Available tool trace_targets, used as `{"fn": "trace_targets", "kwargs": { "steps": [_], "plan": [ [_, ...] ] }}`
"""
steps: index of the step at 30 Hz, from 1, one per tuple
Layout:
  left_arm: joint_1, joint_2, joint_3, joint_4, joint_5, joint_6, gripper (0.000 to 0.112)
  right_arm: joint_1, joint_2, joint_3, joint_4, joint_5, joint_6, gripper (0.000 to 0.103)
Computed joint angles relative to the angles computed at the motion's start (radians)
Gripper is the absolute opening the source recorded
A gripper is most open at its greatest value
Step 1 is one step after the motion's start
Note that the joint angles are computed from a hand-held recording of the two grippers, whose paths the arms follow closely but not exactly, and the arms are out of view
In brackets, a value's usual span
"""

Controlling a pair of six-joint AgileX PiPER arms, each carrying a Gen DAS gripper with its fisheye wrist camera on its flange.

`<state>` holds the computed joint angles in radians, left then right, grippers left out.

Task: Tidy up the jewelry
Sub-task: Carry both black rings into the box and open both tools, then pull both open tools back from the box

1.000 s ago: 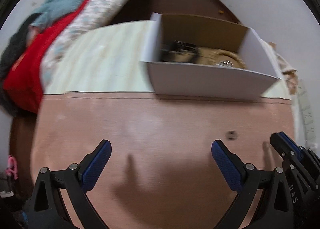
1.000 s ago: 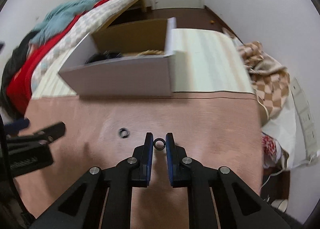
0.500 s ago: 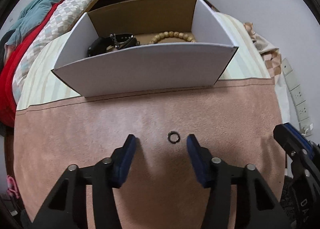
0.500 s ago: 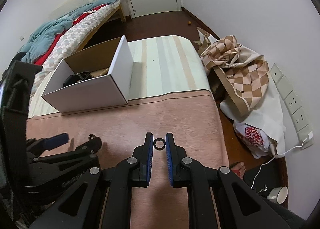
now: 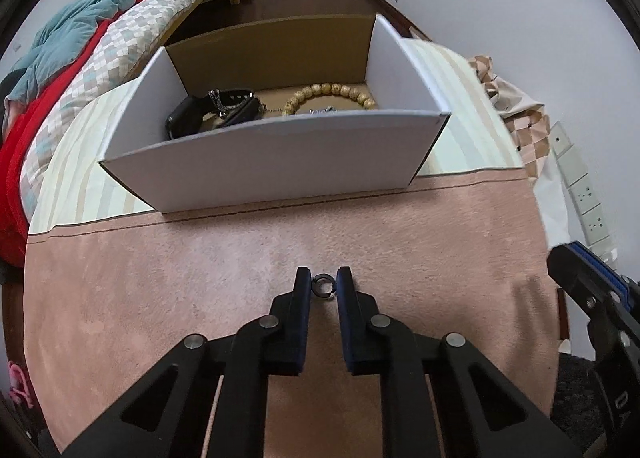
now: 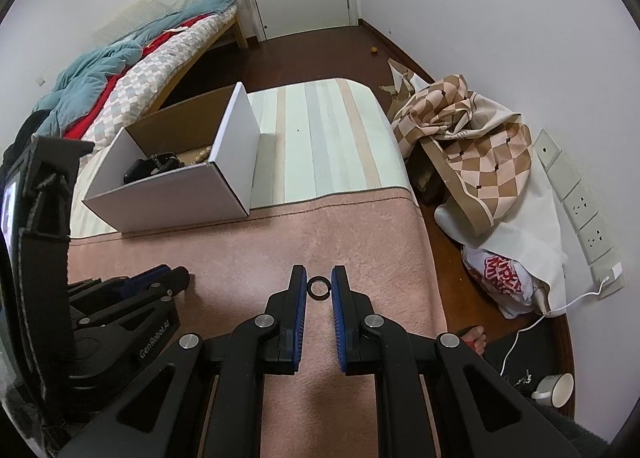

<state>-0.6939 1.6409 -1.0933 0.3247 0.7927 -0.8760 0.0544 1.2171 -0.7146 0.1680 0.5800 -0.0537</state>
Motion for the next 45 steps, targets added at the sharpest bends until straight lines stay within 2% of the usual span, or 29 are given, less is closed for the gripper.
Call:
{"fn": "trace_targets", "kwargs": {
  "steps": [5,8,11,16,20,26,28,30,31,35,36,39,41,42,44,45],
  "plan": [
    [0.053,-0.100,-0.056,-0.052,0.051,0.092,0.010,-0.012,-0.006,-0.076,0.082,0.059,-0.060,0.013],
    [0.146,-0.119,-0.147,-0.130,0.096,0.226,0.010,-0.005,0.051,-0.190,0.164,0.106,-0.114,0.013],
    [0.257,-0.063,-0.267,-0.209,0.149,0.373,0.010,0.015,0.150,-0.326,0.223,0.145,-0.146,0.013],
    [0.399,0.107,-0.443,-0.283,0.229,0.509,0.010,0.072,0.425,-0.646,0.252,0.285,-0.138,0.013],
    [0.427,0.178,-0.503,-0.291,0.276,0.532,0.011,0.117,0.622,-0.880,0.178,0.419,-0.081,0.013],
    [0.439,0.221,-0.556,-0.275,0.340,0.502,0.016,0.126,0.763,-1.076,0.131,0.557,-0.033,0.014],
    [0.444,0.220,-0.568,-0.270,0.352,0.499,0.030,0.120,0.771,-1.093,0.122,0.568,-0.026,0.015],
    [0.451,0.209,-0.571,-0.268,0.354,0.492,0.063,0.111,0.768,-1.101,0.129,0.577,-0.023,0.017],
    [0.455,0.195,-0.565,-0.264,0.352,0.487,0.068,0.106,0.763,-1.100,0.133,0.580,-0.020,0.019],
    [0.469,0.169,-0.567,-0.261,0.373,0.490,0.072,0.096,0.714,-1.069,0.129,0.576,-0.006,0.024],
    [0.471,0.163,-0.564,-0.258,0.376,0.491,0.081,0.099,0.698,-1.056,0.115,0.569,-0.002,0.024],
    [0.451,0.113,-0.507,-0.202,0.363,0.454,0.093,0.120,0.654,-1.019,0.045,0.553,0.035,0.037],
    [0.437,0.085,-0.468,-0.168,0.357,0.431,0.098,0.137,0.621,-0.979,-0.015,0.533,0.065,0.055],
    [0.430,0.067,-0.441,-0.151,0.351,0.415,0.102,0.144,0.609,-0.962,-0.036,0.529,0.077,0.059],
    [0.412,0.038,-0.400,-0.113,0.341,0.385,0.102,0.165,0.586,-0.925,-0.093,0.522,0.117,0.078],
    [0.405,0.028,-0.388,-0.100,0.341,0.376,0.102,0.181,0.570,-0.902,-0.130,0.519,0.142,0.084]
  ]
}}
